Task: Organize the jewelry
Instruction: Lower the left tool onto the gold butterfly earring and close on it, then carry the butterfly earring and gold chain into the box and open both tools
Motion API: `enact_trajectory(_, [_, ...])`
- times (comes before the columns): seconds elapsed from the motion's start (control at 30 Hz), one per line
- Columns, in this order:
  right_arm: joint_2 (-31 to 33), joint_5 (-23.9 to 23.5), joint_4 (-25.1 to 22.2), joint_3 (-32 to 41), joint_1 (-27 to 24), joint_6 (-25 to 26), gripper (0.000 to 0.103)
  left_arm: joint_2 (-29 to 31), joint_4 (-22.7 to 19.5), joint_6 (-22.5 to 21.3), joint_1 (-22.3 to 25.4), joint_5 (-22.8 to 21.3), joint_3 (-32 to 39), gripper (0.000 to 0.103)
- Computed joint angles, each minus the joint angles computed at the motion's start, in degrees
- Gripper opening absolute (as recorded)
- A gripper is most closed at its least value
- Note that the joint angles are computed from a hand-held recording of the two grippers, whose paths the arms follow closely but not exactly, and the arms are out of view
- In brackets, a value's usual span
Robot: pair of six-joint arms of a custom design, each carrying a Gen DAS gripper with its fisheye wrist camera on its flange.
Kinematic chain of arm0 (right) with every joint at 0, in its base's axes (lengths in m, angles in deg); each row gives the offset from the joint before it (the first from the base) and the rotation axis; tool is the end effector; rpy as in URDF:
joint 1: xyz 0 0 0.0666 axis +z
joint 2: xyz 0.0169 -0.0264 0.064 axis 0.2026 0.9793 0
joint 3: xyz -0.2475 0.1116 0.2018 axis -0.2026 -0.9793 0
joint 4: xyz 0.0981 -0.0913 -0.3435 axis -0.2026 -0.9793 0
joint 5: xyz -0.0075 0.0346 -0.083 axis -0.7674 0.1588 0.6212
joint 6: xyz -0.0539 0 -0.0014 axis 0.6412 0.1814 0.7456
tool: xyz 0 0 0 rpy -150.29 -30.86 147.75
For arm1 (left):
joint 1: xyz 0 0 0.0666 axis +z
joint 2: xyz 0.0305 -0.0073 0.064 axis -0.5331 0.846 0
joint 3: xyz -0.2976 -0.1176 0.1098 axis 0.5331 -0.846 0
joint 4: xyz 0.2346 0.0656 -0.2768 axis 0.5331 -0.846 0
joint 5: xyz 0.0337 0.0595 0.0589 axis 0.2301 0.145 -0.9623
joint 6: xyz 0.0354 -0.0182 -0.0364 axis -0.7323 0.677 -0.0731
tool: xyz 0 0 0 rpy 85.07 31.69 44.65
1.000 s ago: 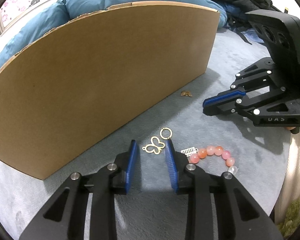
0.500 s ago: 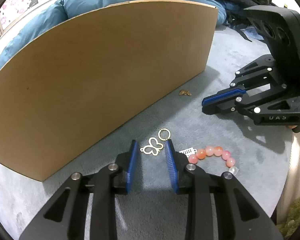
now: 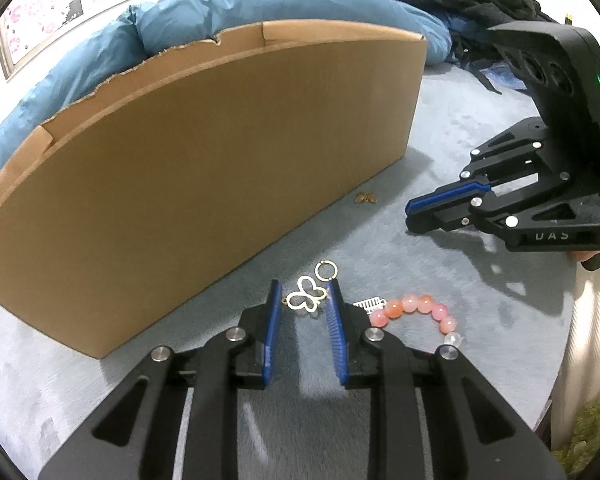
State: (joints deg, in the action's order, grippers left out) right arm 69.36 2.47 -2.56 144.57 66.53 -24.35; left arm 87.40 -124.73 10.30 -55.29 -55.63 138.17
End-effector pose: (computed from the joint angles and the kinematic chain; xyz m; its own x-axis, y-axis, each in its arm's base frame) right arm 0.3208 0.4333 0.3839 -0.7934 -0.0199 -0.6084 -0.1558 0.9728 0.1713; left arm 0.4884 -0.2210 0.3639 -0.3732 0.7147 -0.5915 0.8659 0.4973 0.0545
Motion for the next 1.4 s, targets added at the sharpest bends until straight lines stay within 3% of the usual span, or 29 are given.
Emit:
enact_trajectory(0.37, [-2.20,6.16,-1.96,2.27,3.30,-1.06,0.002,-6.50,2.07,2.98,1.18,2.01,-2.06,0.021])
enact_trajectory(0.53, [-4.28,9.92,-1.74,3.72,4.69,-0.59,0.002,-8.03,1.49,5.02,2.21,4.55,0.90,0.021])
enact_trajectory(0.7, [-3.81,12.14,0.19,8.51,4.04,3.25,0.002,-6.93,1.58,8.96,2.95,6.45,6.52,0.021])
enact_trajectory(0.87, [-0.58,11.54,1.50,15.38,1.36,7.04,0.002,-1.49,-0.15,10.95,2.51,4.85,16.15,0.021])
enact_trajectory(0.97, [2.35,10.09,0.65,19.29,-0.50,6.17,0.002,3.20,-2.33,11.37,1.98,2.09,22.39,0.021])
enact_trajectory(1.2, [12.12,7.65,-7.64,31.15,-4.50,-3.12,0.002,16.30,-10.09,13.57,1.86,-4.47,38.78,0.021])
enact_trajectory(1.4, [18.19,5.47,-13.90,38.76,-6.36,-8.51,0.002,23.66,-16.45,15.51,1.75,-10.44,48.12,0.021])
